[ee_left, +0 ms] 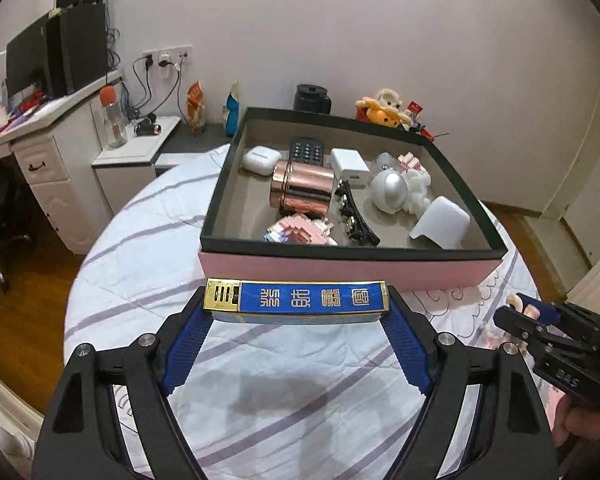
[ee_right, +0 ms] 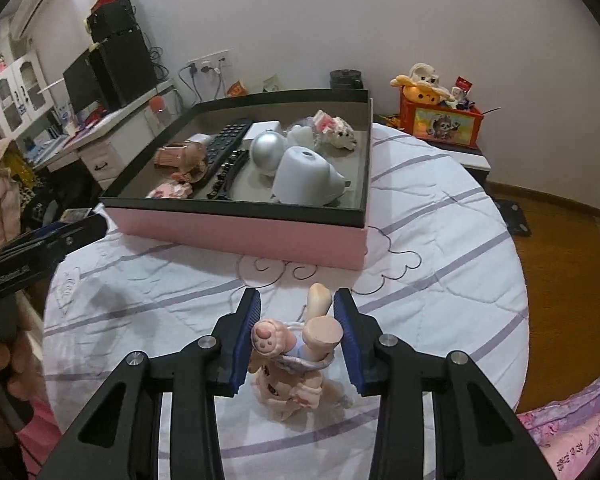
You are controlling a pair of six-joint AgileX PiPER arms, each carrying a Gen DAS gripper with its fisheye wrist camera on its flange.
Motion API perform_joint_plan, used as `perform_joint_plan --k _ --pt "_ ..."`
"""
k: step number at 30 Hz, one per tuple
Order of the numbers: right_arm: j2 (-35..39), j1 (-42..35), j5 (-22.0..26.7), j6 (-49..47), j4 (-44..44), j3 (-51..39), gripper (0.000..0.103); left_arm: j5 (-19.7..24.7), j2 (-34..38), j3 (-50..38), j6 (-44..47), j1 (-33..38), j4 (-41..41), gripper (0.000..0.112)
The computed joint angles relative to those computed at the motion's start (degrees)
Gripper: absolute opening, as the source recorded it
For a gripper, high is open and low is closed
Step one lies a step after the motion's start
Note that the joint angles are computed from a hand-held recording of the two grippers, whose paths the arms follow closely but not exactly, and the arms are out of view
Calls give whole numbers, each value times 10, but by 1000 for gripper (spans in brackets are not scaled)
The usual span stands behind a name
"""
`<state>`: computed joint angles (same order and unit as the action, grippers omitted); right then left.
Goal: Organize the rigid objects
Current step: 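Lift the blue-yellow packet and doll over the box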
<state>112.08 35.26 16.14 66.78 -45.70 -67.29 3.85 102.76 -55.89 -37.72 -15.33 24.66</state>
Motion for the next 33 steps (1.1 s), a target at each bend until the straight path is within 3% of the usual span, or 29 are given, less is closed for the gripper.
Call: perform_joint_plan --k 3,7,12,15,18,22,29,33 --pt "13 -9 -17 -1 6 -4 39 -5 9 1 85 -2 -88 84" --pt "23 -4 -4 45 -44 -14 44 -8 15 2 146 -6 -152 84" --pt "12 -10 -18 -12 12 -4 38 -9 17 1 167 -9 -174 84" --pt "2 -3 -21 53 -42 10 38 -12 13 4 219 -9 -226 84" --pt "-8 -2 -30 40 -29 17 38 -11 9 2 187 -11 -191 83" --pt "-25 -1 -37 20 -14 14 38 -4 1 -10 206 -9 -208 84" --pt "-29 -16 -34 -166 133 -62 38 41 21 -101 195 -14 -179 84" --pt "3 -29 -12 -295 231 -149 38 76 63 -179 236 -20 -214 83"
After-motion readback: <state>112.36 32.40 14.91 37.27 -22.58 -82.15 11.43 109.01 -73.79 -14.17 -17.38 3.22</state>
